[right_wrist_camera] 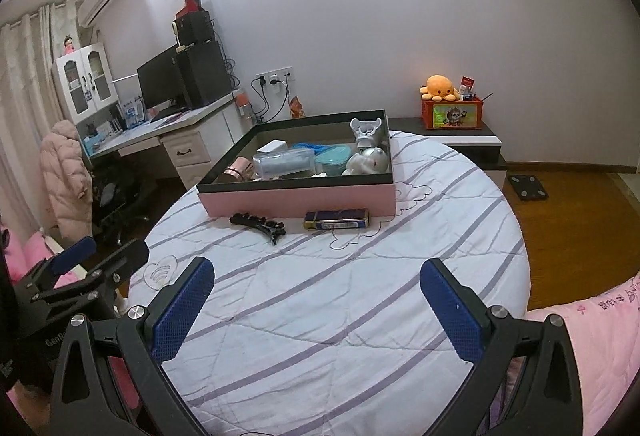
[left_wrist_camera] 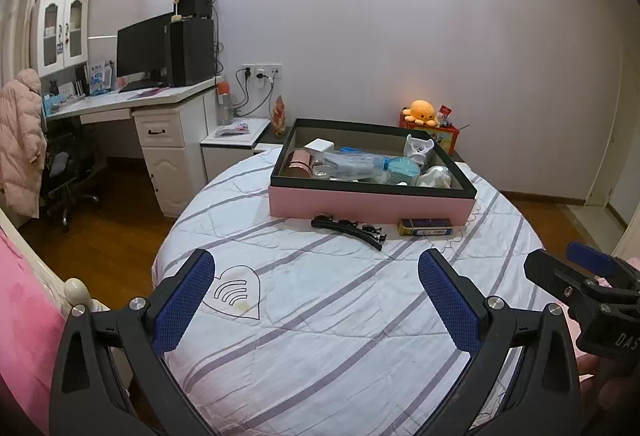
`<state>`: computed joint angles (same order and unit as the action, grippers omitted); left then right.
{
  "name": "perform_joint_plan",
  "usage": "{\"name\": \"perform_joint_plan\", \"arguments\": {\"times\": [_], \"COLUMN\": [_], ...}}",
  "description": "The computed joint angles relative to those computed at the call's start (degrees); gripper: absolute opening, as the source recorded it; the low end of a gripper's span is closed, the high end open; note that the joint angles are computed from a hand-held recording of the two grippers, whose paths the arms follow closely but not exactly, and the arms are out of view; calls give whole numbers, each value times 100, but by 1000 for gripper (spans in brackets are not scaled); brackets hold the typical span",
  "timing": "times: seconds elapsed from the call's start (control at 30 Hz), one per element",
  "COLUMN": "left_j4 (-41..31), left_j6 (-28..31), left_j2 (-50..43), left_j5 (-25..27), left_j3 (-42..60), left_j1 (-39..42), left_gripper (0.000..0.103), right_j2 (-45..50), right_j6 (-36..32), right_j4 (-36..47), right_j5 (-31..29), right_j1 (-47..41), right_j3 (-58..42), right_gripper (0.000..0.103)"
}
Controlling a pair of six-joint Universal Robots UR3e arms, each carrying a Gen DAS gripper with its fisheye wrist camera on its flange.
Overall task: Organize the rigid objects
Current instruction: 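Lift both tools away from the box back over the table, then grasp the black hair clip with the left tool while the right tool grasps the gold-blue box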
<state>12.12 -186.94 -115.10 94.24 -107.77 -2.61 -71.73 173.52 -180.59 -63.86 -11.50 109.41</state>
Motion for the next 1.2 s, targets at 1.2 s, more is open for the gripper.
{"name": "perform_joint_plan", "arguments": {"times": [1.2], "left_j4": [-5310], "left_j6": [1027], "left_j2": [-4358], "left_j5": [-552], "left_j3": [7626], "left_j1": [3], "left_gripper": [103], "right_j2": [4301], "right_j6": [248], "right_j4": [4277], "right_j5": [-1033], "right_j1": [682], "right_j3": [-7032], "right_gripper": [103]}}
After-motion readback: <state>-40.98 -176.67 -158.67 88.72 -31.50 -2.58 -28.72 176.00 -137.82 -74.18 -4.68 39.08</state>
